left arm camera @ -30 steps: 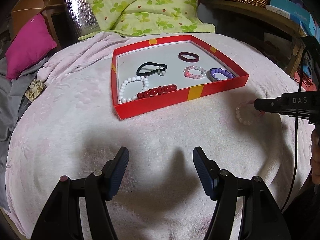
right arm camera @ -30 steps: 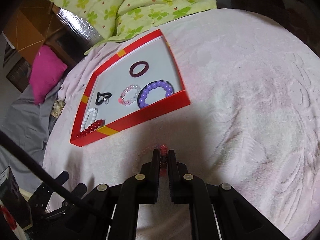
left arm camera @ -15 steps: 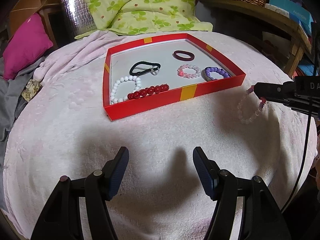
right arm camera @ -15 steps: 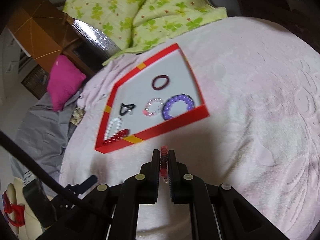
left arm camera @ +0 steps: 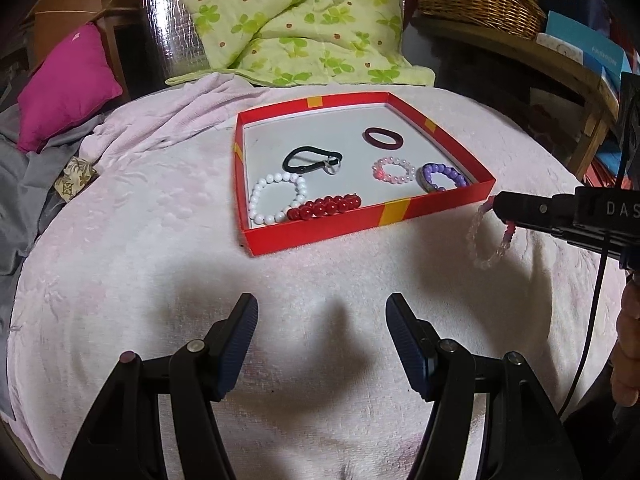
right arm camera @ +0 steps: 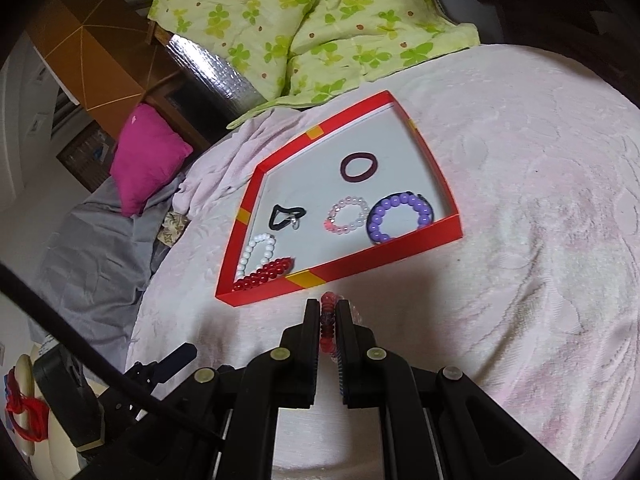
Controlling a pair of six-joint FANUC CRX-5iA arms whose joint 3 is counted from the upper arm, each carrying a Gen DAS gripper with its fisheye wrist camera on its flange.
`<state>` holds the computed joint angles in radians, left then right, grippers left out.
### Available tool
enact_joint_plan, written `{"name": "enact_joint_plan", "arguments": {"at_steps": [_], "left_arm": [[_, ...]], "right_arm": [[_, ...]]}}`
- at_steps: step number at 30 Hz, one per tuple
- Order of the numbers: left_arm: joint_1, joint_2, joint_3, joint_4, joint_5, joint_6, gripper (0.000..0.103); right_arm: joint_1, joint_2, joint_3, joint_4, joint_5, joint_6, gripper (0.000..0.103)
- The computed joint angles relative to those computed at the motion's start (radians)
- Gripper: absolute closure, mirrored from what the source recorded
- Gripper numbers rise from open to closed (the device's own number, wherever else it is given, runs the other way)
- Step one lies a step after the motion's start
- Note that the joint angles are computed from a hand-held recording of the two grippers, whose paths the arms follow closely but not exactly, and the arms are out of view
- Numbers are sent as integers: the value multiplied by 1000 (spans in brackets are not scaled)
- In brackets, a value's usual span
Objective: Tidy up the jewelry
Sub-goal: 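Lift the pink-and-white bracelet with the right tool toward the tray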
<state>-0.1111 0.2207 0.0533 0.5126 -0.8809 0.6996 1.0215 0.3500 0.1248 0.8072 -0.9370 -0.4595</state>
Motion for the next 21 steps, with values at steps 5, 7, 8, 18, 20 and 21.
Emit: {"name": "enact_joint_plan", "arguments": {"at_steps": [5,7,8,18,20,21], "left_arm": [[5,-1,-1,7,3,-4,36],[7,-2,-2,10,4,-6,36],[8,-2,-1,10,4,-5,36],[9,-1,4,0,14,10,36],[9,3,12,-9,15,23,36],[9,7,17,-14,14,31,36]], "right_arm": [[1,16,22,4,2,19,94],[1,19,28,5,0,23,94],[1,22,32,5,-1,27,94],[7,37,57,16,-19,46,94],[7,35,53,26,-13,41,94],[7,33,51,32,-10,37,94]]}}
